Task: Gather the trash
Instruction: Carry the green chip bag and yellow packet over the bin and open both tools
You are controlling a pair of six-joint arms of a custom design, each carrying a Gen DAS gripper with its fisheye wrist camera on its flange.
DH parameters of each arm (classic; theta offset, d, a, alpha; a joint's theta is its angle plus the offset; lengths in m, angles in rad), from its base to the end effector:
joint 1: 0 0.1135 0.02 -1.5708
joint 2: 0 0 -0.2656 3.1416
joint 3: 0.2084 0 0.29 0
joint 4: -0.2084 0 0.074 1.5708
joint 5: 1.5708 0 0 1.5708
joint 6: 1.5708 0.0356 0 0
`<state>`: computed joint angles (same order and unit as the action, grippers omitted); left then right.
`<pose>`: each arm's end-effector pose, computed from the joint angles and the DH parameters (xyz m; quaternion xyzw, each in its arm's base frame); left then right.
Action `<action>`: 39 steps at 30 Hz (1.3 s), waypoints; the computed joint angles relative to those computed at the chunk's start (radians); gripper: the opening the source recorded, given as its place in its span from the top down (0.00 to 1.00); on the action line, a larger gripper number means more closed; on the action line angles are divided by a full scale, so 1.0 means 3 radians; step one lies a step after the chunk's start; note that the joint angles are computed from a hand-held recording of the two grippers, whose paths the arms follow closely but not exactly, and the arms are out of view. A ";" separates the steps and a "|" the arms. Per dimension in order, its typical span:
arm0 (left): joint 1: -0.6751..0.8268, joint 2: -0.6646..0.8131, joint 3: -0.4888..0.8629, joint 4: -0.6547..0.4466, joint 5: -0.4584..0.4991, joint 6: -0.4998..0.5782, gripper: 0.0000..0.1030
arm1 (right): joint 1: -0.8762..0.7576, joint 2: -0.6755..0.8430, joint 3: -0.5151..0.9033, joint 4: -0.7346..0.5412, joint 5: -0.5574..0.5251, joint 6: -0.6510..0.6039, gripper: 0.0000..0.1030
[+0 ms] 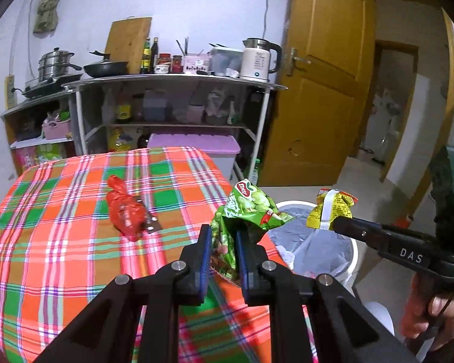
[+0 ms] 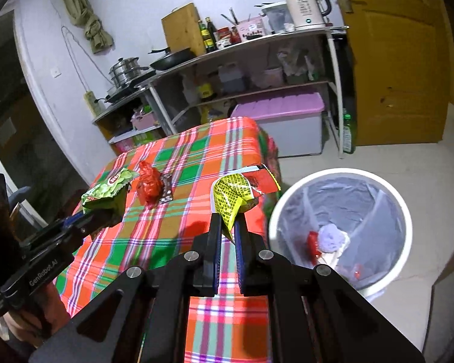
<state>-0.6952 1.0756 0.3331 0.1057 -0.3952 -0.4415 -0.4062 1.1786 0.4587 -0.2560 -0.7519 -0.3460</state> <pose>0.1849 -0.1364 0.1360 0.0231 0.8797 -0.0899 0.4664 0.2185 -0.0675 0.1342 -0.0808 0.8921 0.2264 0.3825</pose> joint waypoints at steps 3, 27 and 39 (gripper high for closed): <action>-0.0080 0.0192 0.0103 0.0070 -0.0004 0.0002 0.84 | -0.0151 0.0064 0.0037 -0.0050 -0.0058 -0.0094 0.92; -0.0136 0.1978 0.1127 0.0592 0.0487 0.0171 0.84 | -0.0700 0.1262 0.0495 0.0185 0.0050 -0.0295 0.92; -0.0101 0.2691 0.1680 0.0477 0.0770 0.0200 0.84 | -0.0684 0.1901 0.0787 0.0342 0.0257 -0.0209 0.92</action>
<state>-0.7256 1.8830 0.8372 0.2489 -0.1642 -0.3816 -0.6112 1.7489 0.6947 -0.1534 -0.6749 -0.4086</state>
